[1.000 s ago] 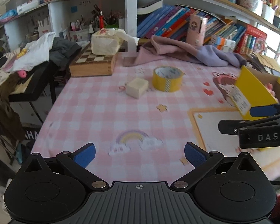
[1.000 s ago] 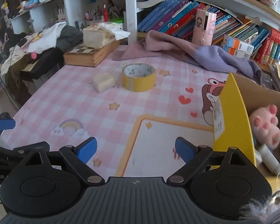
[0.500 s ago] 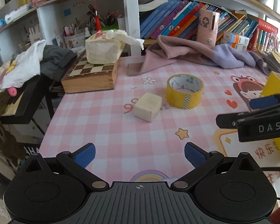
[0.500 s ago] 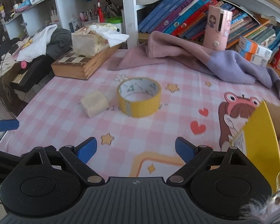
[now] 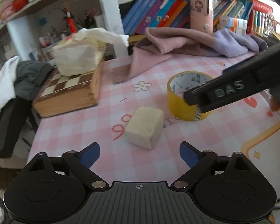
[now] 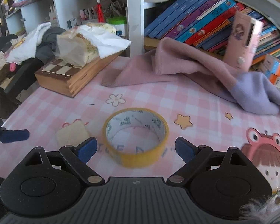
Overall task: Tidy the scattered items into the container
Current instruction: 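Grasp the yellow tape roll with the right gripper while the left grasps the white cube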
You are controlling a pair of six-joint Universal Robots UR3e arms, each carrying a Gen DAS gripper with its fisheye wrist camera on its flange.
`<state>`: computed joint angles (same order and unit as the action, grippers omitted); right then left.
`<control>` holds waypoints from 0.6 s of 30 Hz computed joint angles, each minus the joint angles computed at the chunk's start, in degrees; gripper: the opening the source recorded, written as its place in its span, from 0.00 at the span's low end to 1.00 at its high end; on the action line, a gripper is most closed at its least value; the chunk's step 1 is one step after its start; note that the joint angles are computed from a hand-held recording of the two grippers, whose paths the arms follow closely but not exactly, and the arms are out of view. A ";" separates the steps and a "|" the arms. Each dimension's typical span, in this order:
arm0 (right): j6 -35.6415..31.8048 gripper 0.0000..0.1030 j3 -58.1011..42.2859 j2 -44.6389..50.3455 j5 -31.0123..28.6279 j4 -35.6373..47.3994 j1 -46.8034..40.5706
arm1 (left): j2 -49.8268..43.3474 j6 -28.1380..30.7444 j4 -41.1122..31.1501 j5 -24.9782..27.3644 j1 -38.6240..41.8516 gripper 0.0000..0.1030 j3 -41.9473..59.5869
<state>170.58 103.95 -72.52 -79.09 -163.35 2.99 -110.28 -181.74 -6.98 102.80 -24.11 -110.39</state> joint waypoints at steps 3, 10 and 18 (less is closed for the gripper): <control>-0.42 0.89 -4.55 4.41 -0.11 1.72 0.36 | -3.22 1.92 0.13 -1.33 1.01 0.81 2.88; -0.40 0.90 -9.60 9.93 0.78 3.74 0.34 | -7.73 3.68 -0.85 -4.24 3.40 0.68 8.04; -0.61 0.88 -9.17 9.74 0.31 3.56 0.29 | -8.44 3.27 -4.10 -8.84 4.86 0.46 10.96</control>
